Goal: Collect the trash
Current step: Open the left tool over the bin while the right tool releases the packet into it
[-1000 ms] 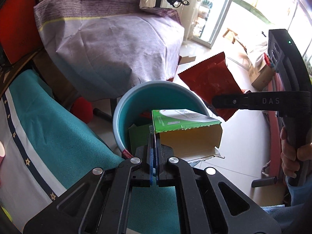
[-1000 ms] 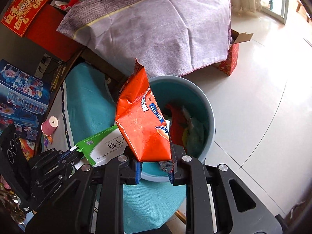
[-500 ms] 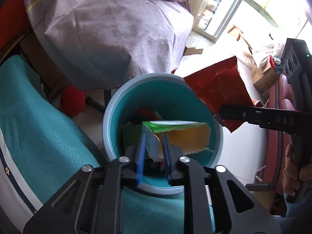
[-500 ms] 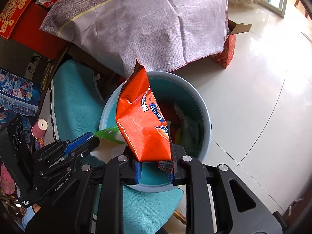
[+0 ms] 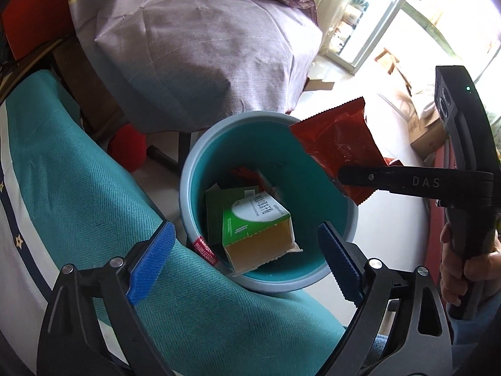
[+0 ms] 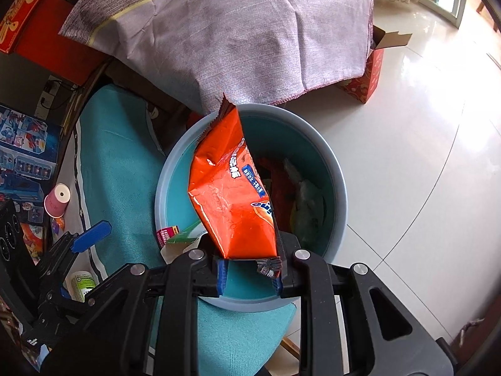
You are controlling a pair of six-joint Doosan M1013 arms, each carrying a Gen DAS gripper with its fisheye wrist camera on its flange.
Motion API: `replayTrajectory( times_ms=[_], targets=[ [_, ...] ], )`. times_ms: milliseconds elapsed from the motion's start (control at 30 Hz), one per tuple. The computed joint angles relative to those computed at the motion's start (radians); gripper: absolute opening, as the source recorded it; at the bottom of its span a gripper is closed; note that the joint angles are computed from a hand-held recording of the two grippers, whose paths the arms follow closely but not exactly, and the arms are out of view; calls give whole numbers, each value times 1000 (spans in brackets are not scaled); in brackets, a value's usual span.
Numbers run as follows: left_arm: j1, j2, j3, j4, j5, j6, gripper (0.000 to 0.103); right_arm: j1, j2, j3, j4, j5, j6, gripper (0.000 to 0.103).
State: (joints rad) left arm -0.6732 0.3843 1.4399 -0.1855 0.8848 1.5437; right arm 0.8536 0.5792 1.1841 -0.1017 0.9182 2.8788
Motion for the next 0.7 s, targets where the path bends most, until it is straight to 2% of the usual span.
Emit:
replayTrajectory(
  times_ms=[67, 233, 367, 700],
  targets=[
    [3, -1, 0, -10, 8, -2, 93, 3, 7, -13, -5, 15, -9, 47],
    [8, -10, 9, -26, 8, 0, 95, 6, 17, -36, -5, 36, -15, 66],
    [11, -23, 21, -32, 1, 3, 96, 10, 22, -47, -1, 50, -13, 74],
    [25, -66, 62, -48, -25, -5, 97, 28, 43, -101, 7, 95, -16, 76]
  ],
)
